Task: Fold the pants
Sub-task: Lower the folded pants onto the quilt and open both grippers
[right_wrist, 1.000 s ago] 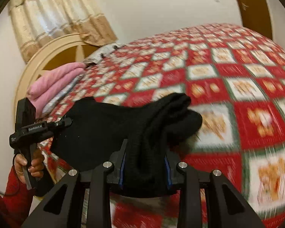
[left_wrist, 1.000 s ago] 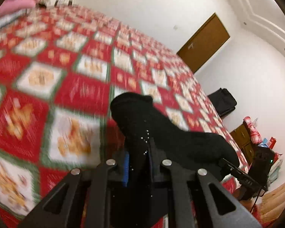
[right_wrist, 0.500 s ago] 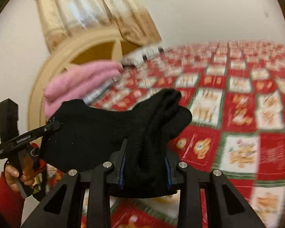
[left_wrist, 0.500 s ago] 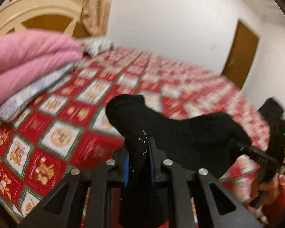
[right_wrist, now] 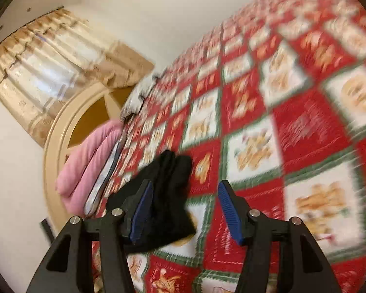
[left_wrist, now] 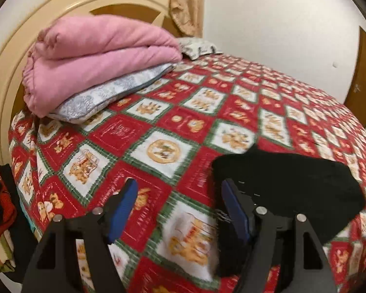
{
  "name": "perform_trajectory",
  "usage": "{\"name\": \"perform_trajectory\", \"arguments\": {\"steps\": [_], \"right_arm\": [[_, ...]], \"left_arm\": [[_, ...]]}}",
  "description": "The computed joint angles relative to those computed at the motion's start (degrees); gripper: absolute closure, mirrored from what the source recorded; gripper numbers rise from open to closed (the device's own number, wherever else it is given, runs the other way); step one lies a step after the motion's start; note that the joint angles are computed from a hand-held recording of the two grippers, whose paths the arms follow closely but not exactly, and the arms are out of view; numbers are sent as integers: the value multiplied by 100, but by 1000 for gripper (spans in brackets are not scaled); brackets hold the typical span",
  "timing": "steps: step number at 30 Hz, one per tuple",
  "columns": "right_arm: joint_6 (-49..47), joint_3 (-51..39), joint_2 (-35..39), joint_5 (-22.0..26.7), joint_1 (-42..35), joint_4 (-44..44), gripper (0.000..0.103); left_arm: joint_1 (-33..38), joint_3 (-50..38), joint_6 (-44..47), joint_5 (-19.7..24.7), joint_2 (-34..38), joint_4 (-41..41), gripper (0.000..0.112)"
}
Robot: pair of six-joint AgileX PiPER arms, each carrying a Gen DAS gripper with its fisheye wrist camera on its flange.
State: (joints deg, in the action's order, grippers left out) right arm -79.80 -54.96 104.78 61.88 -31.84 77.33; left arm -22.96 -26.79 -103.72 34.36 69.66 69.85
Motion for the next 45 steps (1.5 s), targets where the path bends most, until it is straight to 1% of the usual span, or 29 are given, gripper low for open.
{"name": "perform_trajectory", "arguments": {"steps": [1,2,3,5,7,8,10,11,12,13,14,15,16,19,21,22,24,25,26,28,30,33,34,36,38,40,42,43,45], "right_arm": [[-279,179,-289,-144,98,5,57],[-703,465,-710,-358,312,30,78],[-946,638,-989,-499,536,19,83],[-1298,984,-1495,-833,1094,60,84],[-1593,1246,-1746,-1094,1512,202,84],[-1789,1385,-1835,-1440,1782,367,84],[-2005,1471,-1754,-2088,2132,540,84],[-1947,1453,-1583,-2486,2314,524,84],[-1812,1374,-1322,-2687,2332,408,84],[-1822,1281,-1005,-2732,2322,435,85],[-2062,1291,-803,-2547,2192,666,85],[-2391,1340,-742,-2372,2077,935,85],[-2492,1366,-732,-2346,2049,998,85],[-2550,1427,-835,-2520,2166,1070,84],[-2338,1434,-962,-2438,2149,897,83],[-2155,1470,-1044,-2359,2111,807,83],[-1422,1505,-1279,-2041,1921,399,68],[-1101,1556,-1411,-1852,1802,220,47],[-946,1690,-1575,-1632,1644,192,31],[-1096,2148,-1974,-1211,1277,410,30],[-1039,2369,-2243,-1015,1137,234,30],[-791,2655,-2676,-1212,1173,-80,30],[-699,2756,-2823,-1326,1190,-180,30],[-345,2918,-3128,-1677,1303,-496,30],[84,3041,-3468,-1994,1463,-919,30],[497,3153,-3863,-2157,1551,-1386,30],[1102,3207,-4181,-2372,1701,-1924,30],[1492,3216,-4340,-2432,1760,-2263,30],[1897,3187,-4524,-2240,1686,-2685,30]], "left_arm": [[-428,-41,-182,344,88,60,38],[-862,-97,-350,702,228,102,38],[-1305,-180,-497,1022,427,106,38],[-1857,-407,-559,1255,896,65,38],[-2072,-767,-405,1423,1398,-92,38],[-2155,-966,-288,1503,1719,-218,38],[-2195,-1129,-271,1527,2116,-233,38],[-2200,-1202,-275,1593,2298,-292,38],[-2210,-1203,-357,1583,2367,-287,37],[-2237,-1143,-569,1561,2365,-183,36],[-2246,-1084,-774,1572,2352,-95,33],[-2220,-1067,-862,1590,2360,-94,28],[-2190,-1042,-955,1593,2360,-72,23],[-2074,-958,-1031,1406,2229,-89,22],[-2105,-995,-910,1436,2204,-214,22],[-2152,-1015,-846,1489,2188,-286,22],[-2294,-1053,-692,1618,2125,-472,22],[-2372,-1072,-631,1673,2091,-572,22],[-2505,-1085,-572,1762,2017,-713,21],[-2812,-1073,-651,1987,1912,-855,18],[-3147,-1085,-741,2216,1815,-1011,15],[-3680,-1129,-893,2573,1769,-1179,13],[-3792,-1168,-893,2664,1802,-1248,11],[-3929,-1240,-810,2745,1865,-1456,11],[-4037,-1264,-744,2682,1898,-1663,11],[-4074,-1316,-627,2606,1939,-1929,11],[-4051,-1317,-436,2315,1909,-2264,11],[-4080,-1309,-394,2196,1888,-2407,11],[-4158,-1294,-378,2048,1811,-2625,11]]}}
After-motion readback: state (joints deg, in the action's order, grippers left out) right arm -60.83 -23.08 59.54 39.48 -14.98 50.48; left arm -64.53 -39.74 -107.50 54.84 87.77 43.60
